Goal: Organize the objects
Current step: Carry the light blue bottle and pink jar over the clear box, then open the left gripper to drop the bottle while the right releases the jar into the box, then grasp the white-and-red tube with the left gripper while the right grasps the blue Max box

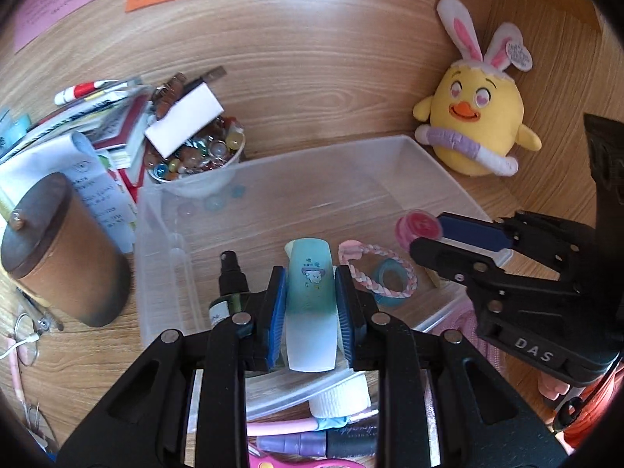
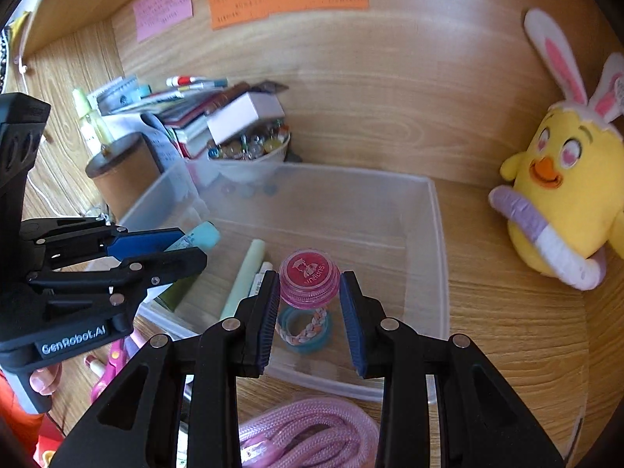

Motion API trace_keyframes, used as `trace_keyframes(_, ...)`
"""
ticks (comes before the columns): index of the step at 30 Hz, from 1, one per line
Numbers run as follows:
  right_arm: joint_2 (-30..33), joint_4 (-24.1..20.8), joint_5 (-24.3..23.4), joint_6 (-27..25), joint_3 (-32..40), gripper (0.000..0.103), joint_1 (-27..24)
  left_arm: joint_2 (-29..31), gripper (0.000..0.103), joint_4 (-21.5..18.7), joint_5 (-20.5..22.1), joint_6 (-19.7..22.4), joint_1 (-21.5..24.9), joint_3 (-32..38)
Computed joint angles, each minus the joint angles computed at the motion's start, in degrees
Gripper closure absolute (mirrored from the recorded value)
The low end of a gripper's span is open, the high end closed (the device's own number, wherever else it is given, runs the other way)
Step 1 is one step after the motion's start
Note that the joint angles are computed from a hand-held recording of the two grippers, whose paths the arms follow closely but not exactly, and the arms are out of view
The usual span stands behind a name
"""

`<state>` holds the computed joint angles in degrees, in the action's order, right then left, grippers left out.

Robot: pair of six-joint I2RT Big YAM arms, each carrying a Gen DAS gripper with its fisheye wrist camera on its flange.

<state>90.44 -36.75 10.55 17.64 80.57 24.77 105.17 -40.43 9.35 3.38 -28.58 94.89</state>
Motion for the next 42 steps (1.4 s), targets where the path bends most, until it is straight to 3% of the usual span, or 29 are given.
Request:
trace_keyframes(5, 1.3, -1.6, -0.3, 0.1, 1.0, 0.074, -0.2, 0.9, 0.078, -1.9, 0.7, 0.9, -0.1, 1.1)
trace_keyframes(14, 0.0, -2.0, -1.4, 0.7, 0.3, 0.073, -0.2, -1.5, 0.075, -1.1, 1.6, 0.9, 0.6, -0.8)
trace_keyframes(21, -5.0, 0.2, 1.6, 0.1, -3.5, 0.063, 1.4, -7.5, 0.042, 4.0, -0.5, 0.3, 1.2, -7.1)
trace_keyframes(27, -10.7, 1.8, 5.4, -0.4, -9.1, 0.053, 3.0, -13.9, 0.024, 8.3, -1.9, 1.0, 1.7, -15.0)
trace_keyframes(38, -18.2, 0.8, 8.2, 3.2, -19.4, 0.047, 5.7, -20.0, 0.022, 7.5, -3.1, 2.2, 3.9, -25.8)
trace_keyframes(42, -19.7, -0.5, 8.4, 5.0, -22.2, 0.047, 6.9, -21.4, 0.022, 8.3, -5.7, 2.4, 4.8, -29.6)
